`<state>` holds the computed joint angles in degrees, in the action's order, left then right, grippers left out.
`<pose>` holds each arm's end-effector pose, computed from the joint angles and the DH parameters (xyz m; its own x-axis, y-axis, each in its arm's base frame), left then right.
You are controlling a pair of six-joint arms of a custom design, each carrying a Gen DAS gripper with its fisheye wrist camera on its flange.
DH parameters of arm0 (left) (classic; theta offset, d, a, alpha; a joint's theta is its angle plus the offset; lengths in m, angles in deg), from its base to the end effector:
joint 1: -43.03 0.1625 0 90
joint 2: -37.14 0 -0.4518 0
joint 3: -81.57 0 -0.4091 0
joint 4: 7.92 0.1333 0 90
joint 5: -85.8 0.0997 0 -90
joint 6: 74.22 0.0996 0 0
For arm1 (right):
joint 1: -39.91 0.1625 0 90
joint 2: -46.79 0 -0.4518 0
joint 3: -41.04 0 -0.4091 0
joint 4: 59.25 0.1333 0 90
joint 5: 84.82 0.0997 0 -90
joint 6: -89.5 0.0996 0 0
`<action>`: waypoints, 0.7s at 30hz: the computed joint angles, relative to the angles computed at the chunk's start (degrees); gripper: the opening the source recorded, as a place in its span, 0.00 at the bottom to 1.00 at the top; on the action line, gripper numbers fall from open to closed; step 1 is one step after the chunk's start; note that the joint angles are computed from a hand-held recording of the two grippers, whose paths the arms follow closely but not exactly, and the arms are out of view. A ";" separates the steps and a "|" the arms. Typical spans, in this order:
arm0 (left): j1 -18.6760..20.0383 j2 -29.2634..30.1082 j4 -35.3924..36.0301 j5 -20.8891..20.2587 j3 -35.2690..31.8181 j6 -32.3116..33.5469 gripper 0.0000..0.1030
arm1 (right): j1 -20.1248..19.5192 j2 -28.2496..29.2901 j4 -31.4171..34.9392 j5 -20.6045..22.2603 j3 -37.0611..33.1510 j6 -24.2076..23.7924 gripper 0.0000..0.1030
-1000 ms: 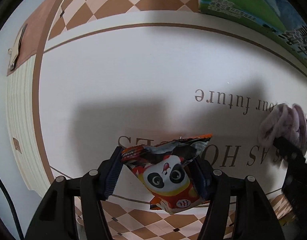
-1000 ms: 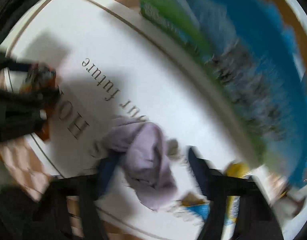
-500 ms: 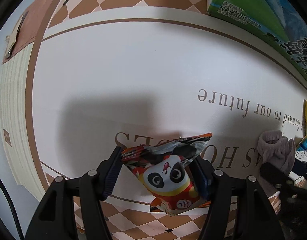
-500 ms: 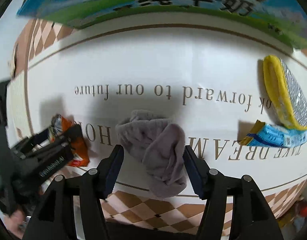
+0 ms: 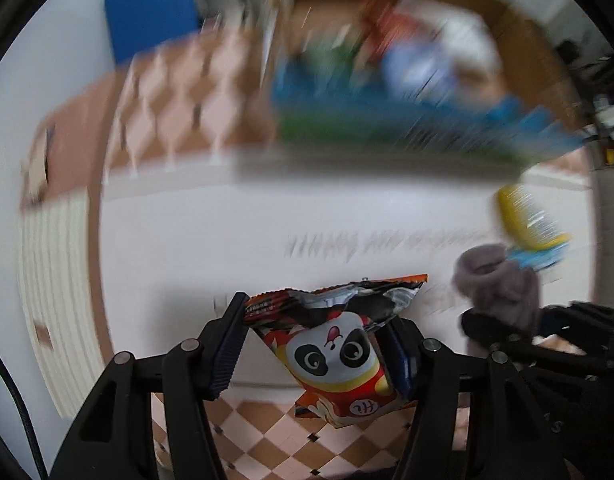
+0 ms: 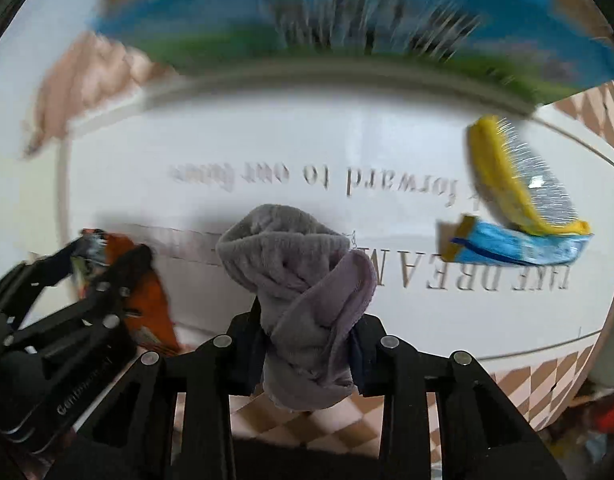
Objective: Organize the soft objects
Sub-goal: 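Place the panda bag and lilac cloth into the box, open both tools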
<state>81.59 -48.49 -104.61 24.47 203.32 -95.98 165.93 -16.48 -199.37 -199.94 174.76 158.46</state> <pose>-0.2068 -0.3964 0.2467 -0.5892 0.5724 -0.5702 0.4981 0.8130 0.3014 0.3102 -0.2718 0.0613 -0.7464 0.4739 0.4672 0.4046 0.8806 -0.2468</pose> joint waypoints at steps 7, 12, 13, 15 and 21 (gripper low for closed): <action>-0.35 14.27 -4.23 2.13 -17.99 9.01 0.57 | 3.41 -15.61 11.36 -7.35 -4.70 1.11 0.35; 3.39 27.18 -2.21 4.26 -30.05 10.40 0.57 | -4.30 -16.06 17.11 -13.11 -10.82 -2.57 0.35; 4.21 29.46 -1.01 4.45 -32.15 10.04 0.57 | -5.59 -16.37 16.88 -13.31 -10.67 -3.23 0.35; 5.57 33.34 1.63 3.84 -35.84 8.76 0.57 | -9.36 -15.63 15.80 -13.81 -10.61 -5.93 0.35; 7.87 40.68 7.32 4.90 -42.00 6.20 0.58 | -14.40 -16.06 15.86 -12.78 -9.48 -7.48 0.35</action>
<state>89.46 -7.81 -97.29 29.37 161.32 -89.79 151.52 -32.54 -183.51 -212.72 165.28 150.98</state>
